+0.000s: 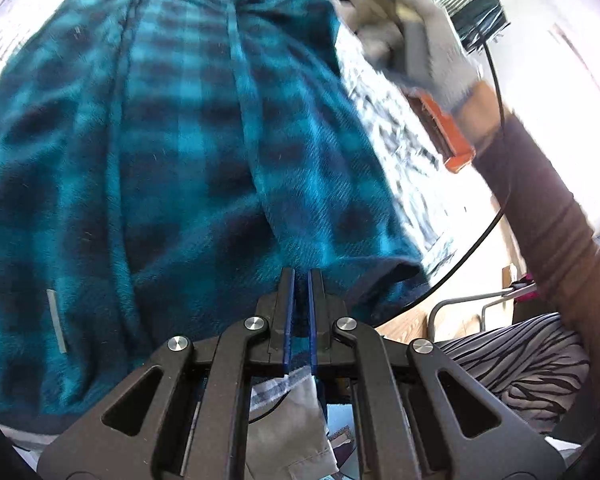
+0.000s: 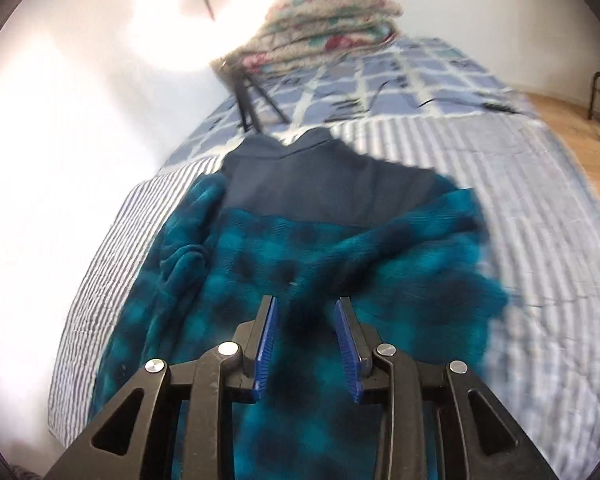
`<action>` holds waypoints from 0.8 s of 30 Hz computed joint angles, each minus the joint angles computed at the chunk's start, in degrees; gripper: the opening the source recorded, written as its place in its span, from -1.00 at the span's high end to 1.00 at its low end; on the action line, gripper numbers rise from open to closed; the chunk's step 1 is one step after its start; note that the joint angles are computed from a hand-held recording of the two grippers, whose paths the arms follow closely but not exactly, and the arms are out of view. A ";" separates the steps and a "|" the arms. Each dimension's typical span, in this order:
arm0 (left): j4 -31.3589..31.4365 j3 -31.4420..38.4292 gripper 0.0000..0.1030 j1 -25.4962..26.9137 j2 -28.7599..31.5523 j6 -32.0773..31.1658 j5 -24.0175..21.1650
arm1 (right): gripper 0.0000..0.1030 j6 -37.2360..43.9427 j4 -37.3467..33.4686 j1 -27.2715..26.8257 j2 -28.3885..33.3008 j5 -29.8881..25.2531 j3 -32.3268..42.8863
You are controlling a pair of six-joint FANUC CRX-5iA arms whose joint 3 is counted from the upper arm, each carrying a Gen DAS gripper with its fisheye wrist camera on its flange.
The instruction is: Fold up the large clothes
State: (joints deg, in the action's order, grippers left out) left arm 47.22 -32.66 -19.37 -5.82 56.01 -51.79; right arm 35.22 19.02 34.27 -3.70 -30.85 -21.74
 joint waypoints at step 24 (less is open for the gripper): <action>2.97 6.52 0.97 -11.53 12.40 -2.83 0.61 | 0.49 0.12 -2.36 -7.96 4.68 2.73 -2.03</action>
